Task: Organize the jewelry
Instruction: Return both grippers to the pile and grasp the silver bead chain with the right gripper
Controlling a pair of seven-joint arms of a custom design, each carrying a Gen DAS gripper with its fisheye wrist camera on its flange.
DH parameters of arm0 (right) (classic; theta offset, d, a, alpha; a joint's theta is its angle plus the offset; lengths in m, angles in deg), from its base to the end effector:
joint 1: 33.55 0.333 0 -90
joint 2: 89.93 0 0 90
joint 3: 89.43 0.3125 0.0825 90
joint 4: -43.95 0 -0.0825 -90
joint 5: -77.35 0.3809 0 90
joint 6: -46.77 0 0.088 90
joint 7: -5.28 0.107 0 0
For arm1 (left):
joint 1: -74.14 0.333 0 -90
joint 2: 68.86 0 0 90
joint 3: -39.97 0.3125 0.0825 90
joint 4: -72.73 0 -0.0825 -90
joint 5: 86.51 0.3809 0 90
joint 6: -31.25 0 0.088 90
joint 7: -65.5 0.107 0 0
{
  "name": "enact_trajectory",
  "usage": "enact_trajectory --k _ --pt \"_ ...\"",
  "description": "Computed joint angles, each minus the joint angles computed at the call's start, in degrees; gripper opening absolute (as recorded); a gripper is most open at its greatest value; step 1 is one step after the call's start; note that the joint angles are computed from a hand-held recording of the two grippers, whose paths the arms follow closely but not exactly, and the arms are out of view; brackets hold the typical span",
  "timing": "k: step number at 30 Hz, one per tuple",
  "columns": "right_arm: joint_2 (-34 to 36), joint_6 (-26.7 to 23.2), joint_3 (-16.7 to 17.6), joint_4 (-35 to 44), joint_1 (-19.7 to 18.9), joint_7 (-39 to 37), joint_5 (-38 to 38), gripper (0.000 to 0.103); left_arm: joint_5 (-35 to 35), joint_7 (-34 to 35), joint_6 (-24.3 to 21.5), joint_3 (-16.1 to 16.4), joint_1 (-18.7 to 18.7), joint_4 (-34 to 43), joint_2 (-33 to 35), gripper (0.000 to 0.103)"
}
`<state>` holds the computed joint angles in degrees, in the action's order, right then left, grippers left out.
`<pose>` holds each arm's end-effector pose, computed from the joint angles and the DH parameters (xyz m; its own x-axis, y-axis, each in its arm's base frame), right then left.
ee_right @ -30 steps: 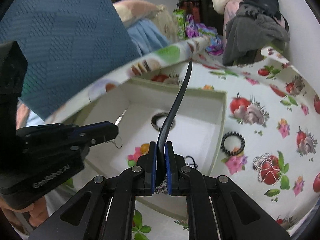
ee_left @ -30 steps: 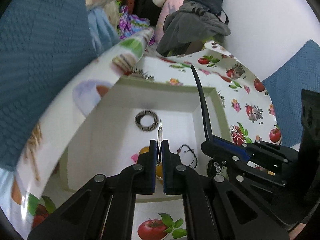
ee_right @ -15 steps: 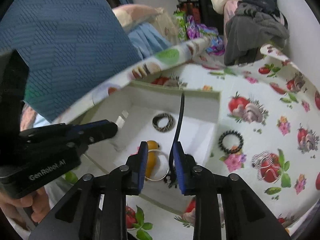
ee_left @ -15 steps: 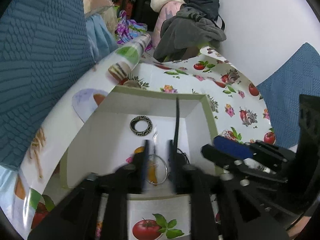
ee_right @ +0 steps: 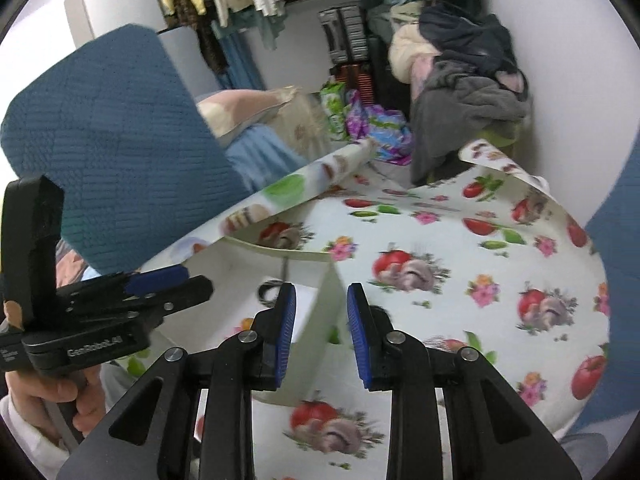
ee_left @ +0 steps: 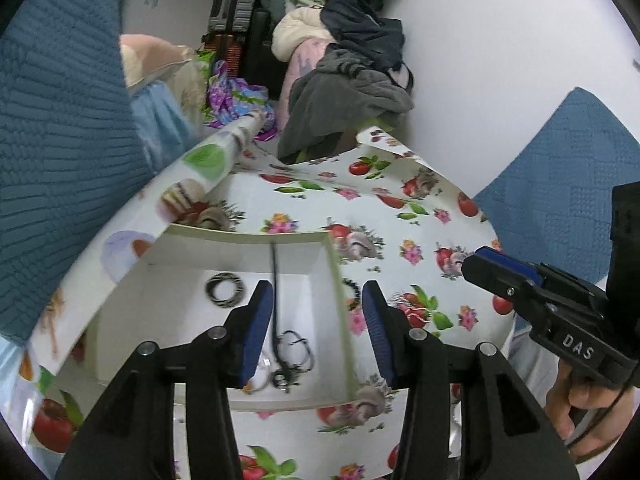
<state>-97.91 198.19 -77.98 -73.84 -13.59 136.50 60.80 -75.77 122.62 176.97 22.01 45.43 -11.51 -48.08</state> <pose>0.4726 0.3040 0.5780 0.1106 -0.9760 -0.1878 -0.7495 0.0422 -0.6606 0.5135 -0.4909 0.5634 -0.3732 -0.8781 0.2994 -0.7917 0.1332 -0.5962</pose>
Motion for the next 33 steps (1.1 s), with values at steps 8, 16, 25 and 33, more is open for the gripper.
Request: enact_trajectory --k 8,16,25,33 --pt "-6.86 1.51 -0.11 -8.16 -3.56 -0.23 0.22 0.025 1.30 -2.45 0.61 -0.04 -3.01 3.25 3.40 0.047" --pt "-11.44 4.97 1.29 -16.71 -7.37 -1.52 1.56 0.025 1.91 -2.75 -1.05 -0.19 -5.62 7.36 7.42 0.047" --pt "-1.84 9.62 -1.74 -19.55 -6.74 -9.00 7.05 0.025 0.91 -1.45 -7.42 0.28 -7.93 16.42 14.37 0.028" --pt "6.53 14.66 -4.64 -16.43 -4.37 -16.13 8.08 0.032 -1.06 -0.78 -14.79 1.28 -10.14 27.79 21.80 0.023"
